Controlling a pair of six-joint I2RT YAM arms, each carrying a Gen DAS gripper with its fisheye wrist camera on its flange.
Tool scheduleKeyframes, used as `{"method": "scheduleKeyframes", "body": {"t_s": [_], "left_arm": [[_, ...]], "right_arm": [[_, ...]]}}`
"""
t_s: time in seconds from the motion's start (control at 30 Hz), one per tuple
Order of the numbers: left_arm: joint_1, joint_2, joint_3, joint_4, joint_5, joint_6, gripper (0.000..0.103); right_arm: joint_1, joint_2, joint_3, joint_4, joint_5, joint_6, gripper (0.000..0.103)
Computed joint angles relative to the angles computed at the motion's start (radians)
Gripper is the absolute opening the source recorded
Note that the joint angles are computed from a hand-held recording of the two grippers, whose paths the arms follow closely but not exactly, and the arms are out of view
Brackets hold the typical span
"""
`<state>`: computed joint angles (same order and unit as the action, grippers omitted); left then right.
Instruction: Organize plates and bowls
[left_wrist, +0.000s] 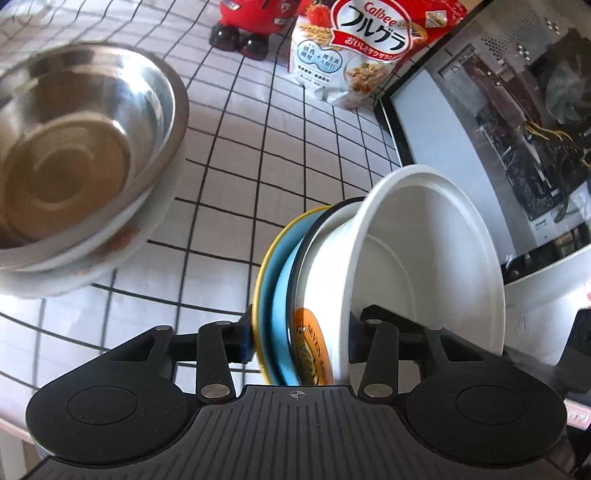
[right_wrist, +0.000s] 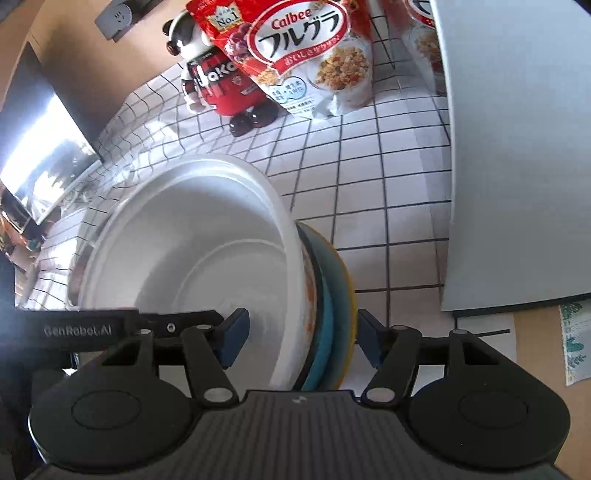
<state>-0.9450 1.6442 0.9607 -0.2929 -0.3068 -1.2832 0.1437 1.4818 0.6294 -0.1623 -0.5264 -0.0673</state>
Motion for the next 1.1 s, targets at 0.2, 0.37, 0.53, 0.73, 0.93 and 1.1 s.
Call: {"method": "scheduleKeyframes", "body": {"t_s": [0.2,0.37,0.53,0.73,0.93,1.1], "left_arm": [[-0.033,-0.021,0.061,-0.184,-0.063,0.016,0.026],[-0.053,0.041,0.152,-0.276,-0.088,0.024,0.026],[-0.051,0.098,0.226,-0.331,-0.115,0.026,0.028],[-0.039,0.123,0.263,-0.384,-0.096,0.015,0.047],[-0.045,0.176,0.338,-0.483,-0.101,0.019,0.062],[-0.023,0.130,0.262,-0.399,-0.077,0.013,0.062]], "right_arm": [[0.027,-0.033,-0.008,0.000,-0.021,0.011,0.071],[0.008,-0.016,0.004,-0.021,-0.039,0.014,0.072],[-0.019,0.000,0.012,-0.023,-0.056,0.019,0.072],[-0.025,0.061,0.079,-0.086,-0.085,0.038,0.072],[0.013,0.014,0.053,-0.061,0.002,0.026,0.071],[-0.021,0.052,0.086,-0.107,-0.072,0.014,0.070]]}}
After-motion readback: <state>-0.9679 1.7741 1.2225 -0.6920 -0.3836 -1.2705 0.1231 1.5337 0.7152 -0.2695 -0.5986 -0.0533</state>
